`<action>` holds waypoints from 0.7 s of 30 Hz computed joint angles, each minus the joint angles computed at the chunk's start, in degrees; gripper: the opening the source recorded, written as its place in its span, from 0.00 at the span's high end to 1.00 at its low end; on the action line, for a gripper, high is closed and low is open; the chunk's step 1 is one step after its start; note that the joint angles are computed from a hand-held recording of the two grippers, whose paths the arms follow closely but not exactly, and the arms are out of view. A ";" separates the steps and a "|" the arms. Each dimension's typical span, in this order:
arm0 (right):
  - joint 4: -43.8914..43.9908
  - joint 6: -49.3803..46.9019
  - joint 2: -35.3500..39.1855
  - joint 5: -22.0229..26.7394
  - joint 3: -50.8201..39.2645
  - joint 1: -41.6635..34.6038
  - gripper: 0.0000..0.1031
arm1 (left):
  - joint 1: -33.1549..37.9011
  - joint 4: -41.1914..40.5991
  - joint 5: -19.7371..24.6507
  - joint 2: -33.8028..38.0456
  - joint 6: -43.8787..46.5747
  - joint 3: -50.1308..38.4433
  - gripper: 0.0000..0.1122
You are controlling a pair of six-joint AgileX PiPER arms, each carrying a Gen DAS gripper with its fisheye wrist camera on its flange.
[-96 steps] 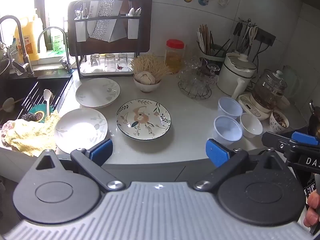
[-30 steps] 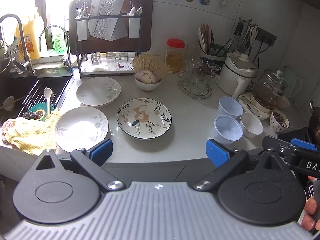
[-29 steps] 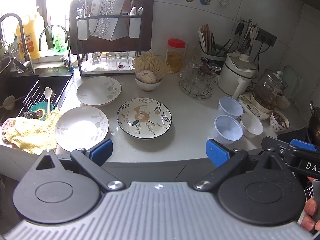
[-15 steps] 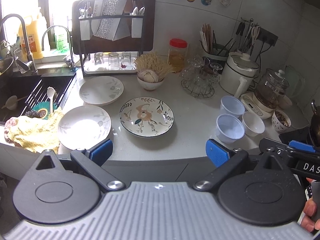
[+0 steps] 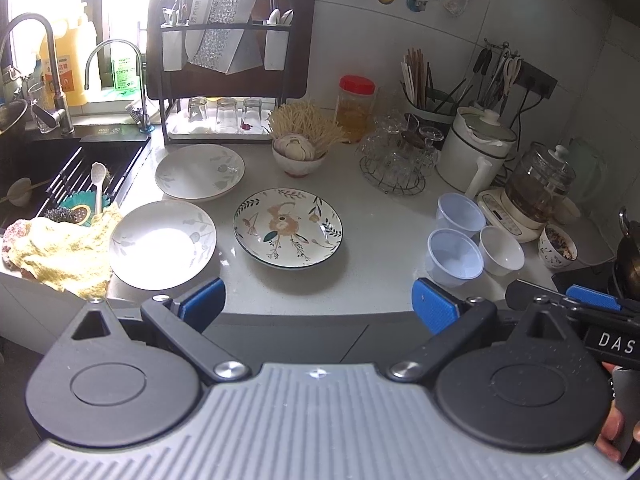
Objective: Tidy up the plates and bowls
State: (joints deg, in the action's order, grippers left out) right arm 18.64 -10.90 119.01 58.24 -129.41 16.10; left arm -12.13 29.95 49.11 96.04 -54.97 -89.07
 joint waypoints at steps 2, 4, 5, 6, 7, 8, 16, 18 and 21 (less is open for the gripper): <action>0.21 -0.21 -0.04 -0.15 0.16 -0.14 0.00 | -0.81 1.83 0.58 0.08 -1.70 0.10 0.10; 0.37 -0.79 -0.39 -0.96 0.93 -0.11 0.00 | -1.37 2.64 0.71 0.17 -2.21 0.14 0.10; 0.57 -1.34 -0.73 -1.67 1.69 -0.09 0.00 | -1.58 2.80 1.08 0.44 -2.53 -0.08 0.10; 0.84 -1.86 -0.95 -1.87 2.11 -0.19 0.00 | -1.67 2.69 1.35 0.78 -2.38 -0.39 0.10; 1.38 -2.53 -1.28 -2.16 2.82 -0.31 0.00 | -1.82 2.85 1.54 1.11 -2.41 -0.63 0.10; 1.85 -3.03 -1.48 -2.14 3.21 -0.46 0.00 | -2.08 3.24 1.85 1.40 -2.83 -0.79 0.10; 5.39 -7.44 -1.95 -2.10 3.60 -3.39 0.00 | -3.24 2.28 0.92 3.82 -2.65 -3.43 0.10; 6.71 -8.49 -1.73 -1.70 3.19 -4.41 0.00 | -4.24 3.54 2.17 5.35 -2.93 -5.54 0.10; 8.42 -10.58 -1.08 -0.42 2.38 -5.82 0.00 | -5.54 4.92 4.12 7.78 -3.63 -8.69 0.10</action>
State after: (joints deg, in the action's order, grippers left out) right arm 27.06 -21.49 117.93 57.82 -127.03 10.28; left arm -17.67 34.88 53.23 103.82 -58.60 -97.76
